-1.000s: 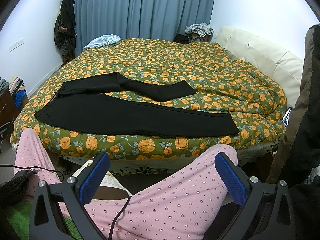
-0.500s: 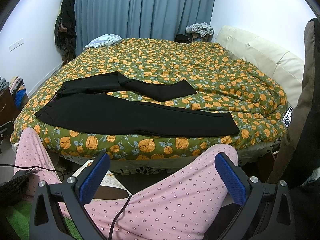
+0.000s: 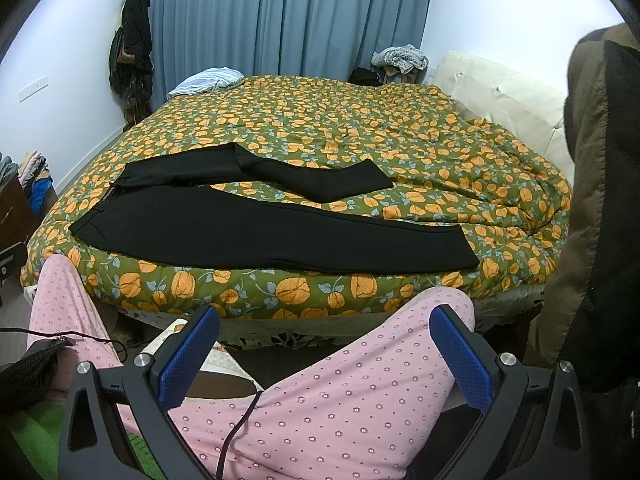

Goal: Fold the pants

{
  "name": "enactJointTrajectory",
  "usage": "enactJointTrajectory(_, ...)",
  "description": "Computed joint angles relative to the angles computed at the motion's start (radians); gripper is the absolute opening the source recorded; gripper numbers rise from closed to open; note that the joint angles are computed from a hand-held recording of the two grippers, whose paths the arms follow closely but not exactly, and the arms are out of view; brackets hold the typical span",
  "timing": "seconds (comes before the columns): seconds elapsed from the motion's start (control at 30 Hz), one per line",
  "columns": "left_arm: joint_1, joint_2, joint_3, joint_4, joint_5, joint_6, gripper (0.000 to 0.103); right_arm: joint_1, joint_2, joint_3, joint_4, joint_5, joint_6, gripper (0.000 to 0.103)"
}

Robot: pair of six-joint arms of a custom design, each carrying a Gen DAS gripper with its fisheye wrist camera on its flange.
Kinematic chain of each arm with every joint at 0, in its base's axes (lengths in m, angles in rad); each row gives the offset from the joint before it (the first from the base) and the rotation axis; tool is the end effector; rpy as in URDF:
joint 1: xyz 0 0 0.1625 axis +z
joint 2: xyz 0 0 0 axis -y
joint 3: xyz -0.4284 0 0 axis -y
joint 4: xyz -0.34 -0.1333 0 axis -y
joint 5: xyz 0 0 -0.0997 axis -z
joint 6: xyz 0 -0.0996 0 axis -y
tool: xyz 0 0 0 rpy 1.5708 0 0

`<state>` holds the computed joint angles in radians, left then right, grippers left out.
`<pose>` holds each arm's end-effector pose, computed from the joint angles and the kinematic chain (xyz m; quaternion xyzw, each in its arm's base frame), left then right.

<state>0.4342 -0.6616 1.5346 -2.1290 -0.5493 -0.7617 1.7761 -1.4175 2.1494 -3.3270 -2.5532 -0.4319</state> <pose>-0.4844 -0.4652 0.0849 0.2358 0.8322 -0.3128 0.3923 0.1345 -0.3983 0.4151 0.0212 -0.8024 0.3829 0.4574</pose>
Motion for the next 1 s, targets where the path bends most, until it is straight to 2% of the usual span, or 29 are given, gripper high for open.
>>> enactJointTrajectory(0.83, 0.003, -0.012, 0.008, 0.032, 0.003, -0.026, 0.102, -0.006, -0.008, -0.004, 0.011, 0.023, -0.028, 0.103)
enactJointTrajectory(1.0, 0.007, -0.016, 0.021, -0.018, -0.012, 0.008, 0.102, -0.007, -0.015, -0.004, 0.032, 0.036, -0.028, 0.103)
